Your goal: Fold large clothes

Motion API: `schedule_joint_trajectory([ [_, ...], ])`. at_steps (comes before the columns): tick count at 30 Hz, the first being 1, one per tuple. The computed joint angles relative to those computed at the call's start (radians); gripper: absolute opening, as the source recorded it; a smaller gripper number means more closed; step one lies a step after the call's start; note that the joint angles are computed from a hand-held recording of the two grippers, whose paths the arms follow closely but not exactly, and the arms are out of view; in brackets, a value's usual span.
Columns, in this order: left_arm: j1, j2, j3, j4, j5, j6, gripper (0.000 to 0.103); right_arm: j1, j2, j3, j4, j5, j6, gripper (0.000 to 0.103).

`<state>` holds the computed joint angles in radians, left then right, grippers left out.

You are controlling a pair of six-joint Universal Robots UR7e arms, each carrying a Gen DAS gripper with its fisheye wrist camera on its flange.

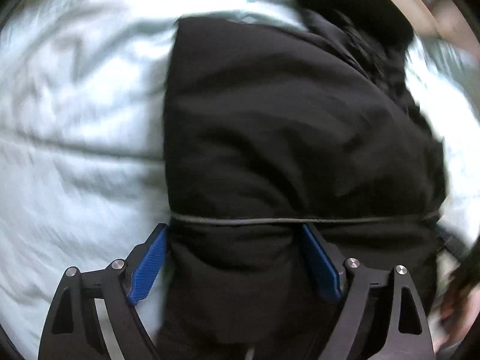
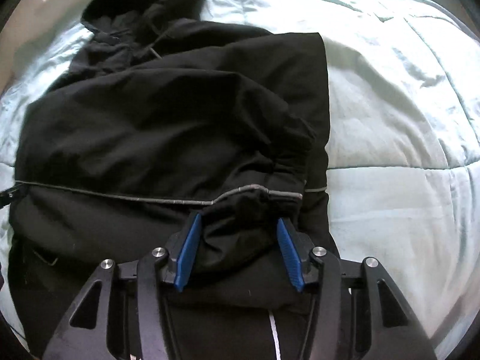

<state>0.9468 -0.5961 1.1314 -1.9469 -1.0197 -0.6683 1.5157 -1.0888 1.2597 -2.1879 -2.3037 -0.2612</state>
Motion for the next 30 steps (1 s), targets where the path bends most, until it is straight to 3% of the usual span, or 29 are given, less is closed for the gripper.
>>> schedule_joint_trajectory([
  [1,0.002,-0.016,0.017,-0.019,-0.019,-0.027,0.082,0.003,0.001,-0.009,0.018,-0.003,0.013,0.055],
  [3,-0.026,-0.066,0.074,-0.037,0.025,-0.048,0.077,0.009,0.004,-0.04,0.08,0.004,0.061,0.055],
  [7,-0.096,-0.16,0.167,-0.002,0.11,-0.069,0.078,0.024,-0.062,-0.027,0.126,0.07,0.098,0.055],
  [14,-0.199,-0.276,0.261,-0.035,0.166,-0.077,0.078,0.066,-0.175,-0.004,0.211,0.174,0.176,0.055],
  [18,-0.247,-0.263,0.249,-0.097,0.188,-0.065,0.078,0.105,-0.195,-0.045,0.273,0.2,0.166,0.055],
  [23,-0.283,-0.21,0.178,-0.176,0.197,-0.021,0.078,0.152,-0.153,-0.16,0.316,0.172,0.089,0.055],
  [30,-0.284,-0.083,-0.012,-0.202,0.224,0.081,0.078,0.156,-0.024,-0.413,0.385,0.193,-0.001,0.055],
])
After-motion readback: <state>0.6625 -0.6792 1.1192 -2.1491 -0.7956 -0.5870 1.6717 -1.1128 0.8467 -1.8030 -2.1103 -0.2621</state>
